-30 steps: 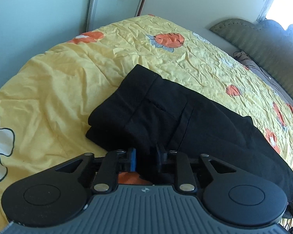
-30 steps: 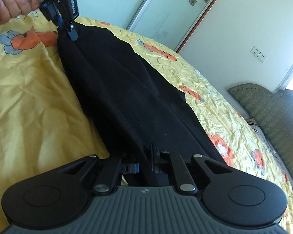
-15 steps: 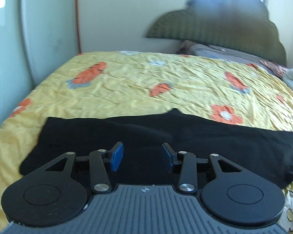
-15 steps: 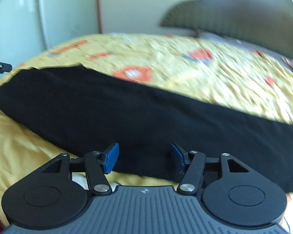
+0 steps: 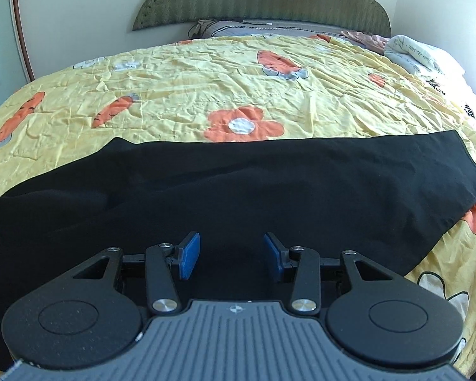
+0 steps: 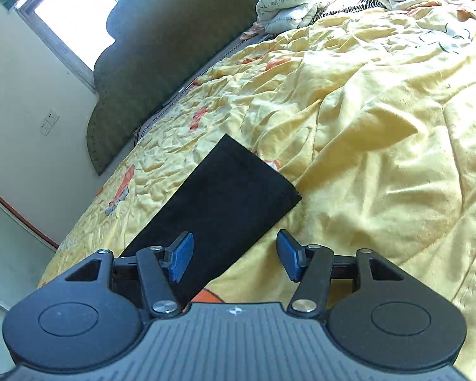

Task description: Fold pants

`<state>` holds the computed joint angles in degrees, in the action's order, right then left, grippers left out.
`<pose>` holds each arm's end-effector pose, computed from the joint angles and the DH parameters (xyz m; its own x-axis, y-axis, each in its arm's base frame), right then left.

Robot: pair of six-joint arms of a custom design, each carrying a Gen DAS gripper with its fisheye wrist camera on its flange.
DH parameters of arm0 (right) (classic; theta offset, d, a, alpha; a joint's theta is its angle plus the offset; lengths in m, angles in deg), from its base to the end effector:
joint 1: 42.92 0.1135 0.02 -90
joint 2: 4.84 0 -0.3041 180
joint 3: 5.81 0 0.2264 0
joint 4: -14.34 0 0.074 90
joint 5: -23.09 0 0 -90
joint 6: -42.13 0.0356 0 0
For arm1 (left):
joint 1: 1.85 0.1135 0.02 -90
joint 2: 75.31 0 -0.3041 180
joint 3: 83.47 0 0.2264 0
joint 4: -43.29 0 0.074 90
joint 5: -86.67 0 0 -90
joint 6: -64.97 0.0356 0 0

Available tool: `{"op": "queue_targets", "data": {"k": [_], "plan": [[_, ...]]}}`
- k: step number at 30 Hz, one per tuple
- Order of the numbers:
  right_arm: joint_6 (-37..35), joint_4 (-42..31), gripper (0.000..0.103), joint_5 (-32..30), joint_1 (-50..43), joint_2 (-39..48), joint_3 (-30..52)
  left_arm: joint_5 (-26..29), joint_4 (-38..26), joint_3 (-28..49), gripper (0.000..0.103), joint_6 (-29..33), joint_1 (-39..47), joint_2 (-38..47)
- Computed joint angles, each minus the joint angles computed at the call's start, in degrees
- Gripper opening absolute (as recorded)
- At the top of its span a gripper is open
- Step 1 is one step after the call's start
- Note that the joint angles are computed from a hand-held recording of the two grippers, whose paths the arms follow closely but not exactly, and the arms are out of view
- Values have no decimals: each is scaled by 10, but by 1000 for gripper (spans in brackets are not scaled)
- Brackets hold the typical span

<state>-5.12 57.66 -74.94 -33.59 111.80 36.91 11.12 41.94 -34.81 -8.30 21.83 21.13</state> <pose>0.3082 0.0557 0.1122 -0.5584 0.5894 -0.5838 0.1360 0.7592 0.6365 0.2575 0.1032 0.1660 -0.7321 -0.0167 -0.6810 -0.0299 0.9995 0.0077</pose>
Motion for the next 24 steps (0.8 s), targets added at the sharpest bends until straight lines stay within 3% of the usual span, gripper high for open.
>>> {"op": "queue_targets", "data": {"k": [2, 4, 7, 14, 17, 21, 24], "plan": [[2, 4, 53, 13, 2, 11, 14, -8, 4, 1, 49, -6, -6, 3], [-1, -15, 23, 31, 5, 16, 31, -20, 16, 0, 49, -13, -13, 5], [-17, -18, 14, 34, 2, 20, 38, -30, 23, 4, 49, -25, -20, 12], [-93, -69, 13, 61, 7, -22, 74, -49, 52, 3, 52, -45, -40, 28], [-91, -92, 13, 58, 0, -18, 88, -58, 73, -5, 53, -45, -45, 39], [-134, -59, 13, 48, 12, -49, 89, -70, 94, -15, 55, -45, -54, 39], [-173, -79, 13, 51, 24, -74, 114, -70, 100, -18, 57, -51, -56, 41]]}}
